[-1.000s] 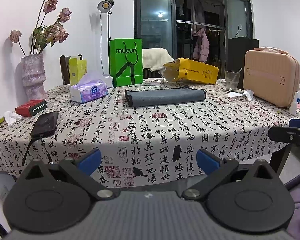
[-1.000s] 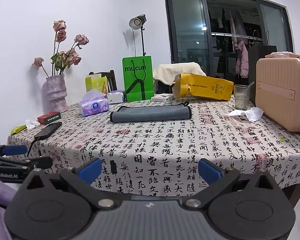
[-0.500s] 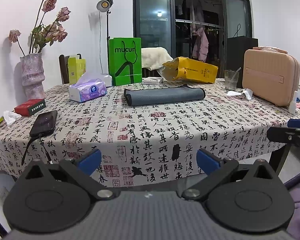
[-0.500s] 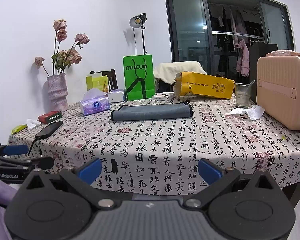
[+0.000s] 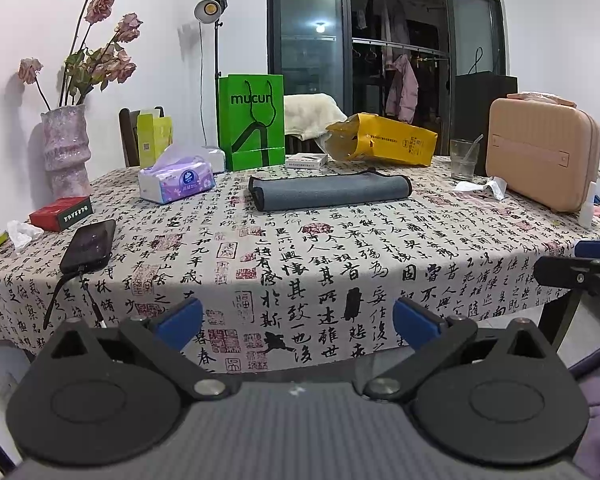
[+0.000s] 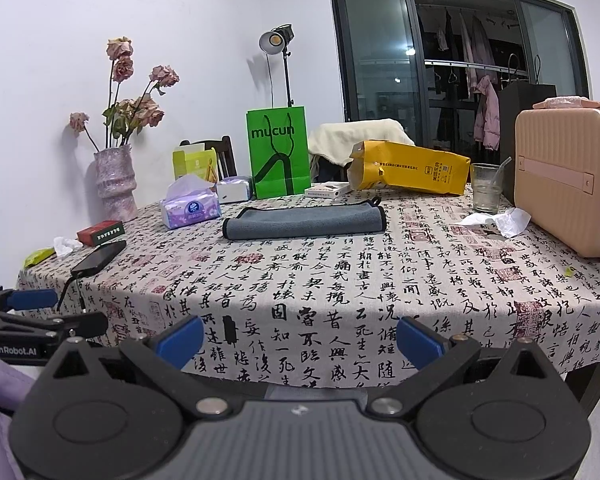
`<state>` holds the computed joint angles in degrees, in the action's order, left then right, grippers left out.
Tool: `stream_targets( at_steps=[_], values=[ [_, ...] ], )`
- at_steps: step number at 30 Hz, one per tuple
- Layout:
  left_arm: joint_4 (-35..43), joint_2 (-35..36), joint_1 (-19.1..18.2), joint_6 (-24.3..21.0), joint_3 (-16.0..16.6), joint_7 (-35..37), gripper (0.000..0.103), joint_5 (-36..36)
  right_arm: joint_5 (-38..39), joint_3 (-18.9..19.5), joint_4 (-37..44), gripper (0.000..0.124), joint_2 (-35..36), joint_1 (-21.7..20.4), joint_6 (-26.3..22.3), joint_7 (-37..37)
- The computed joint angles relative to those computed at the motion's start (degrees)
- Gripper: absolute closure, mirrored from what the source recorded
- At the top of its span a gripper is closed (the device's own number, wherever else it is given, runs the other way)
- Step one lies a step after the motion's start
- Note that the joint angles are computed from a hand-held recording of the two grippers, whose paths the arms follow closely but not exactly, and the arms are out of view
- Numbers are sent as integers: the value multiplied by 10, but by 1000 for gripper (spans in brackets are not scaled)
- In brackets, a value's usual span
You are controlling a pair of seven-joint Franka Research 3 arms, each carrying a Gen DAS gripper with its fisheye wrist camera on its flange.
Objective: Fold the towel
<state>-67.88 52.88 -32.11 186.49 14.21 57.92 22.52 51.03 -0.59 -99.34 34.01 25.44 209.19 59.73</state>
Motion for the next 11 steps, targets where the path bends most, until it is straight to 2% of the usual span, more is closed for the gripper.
stream_targets(
  at_steps=[11],
  values=[
    [-1, -1, 5, 1, -7, 6, 0, -1, -3, 1, -2, 21, 0, -2, -2, 4]
  ],
)
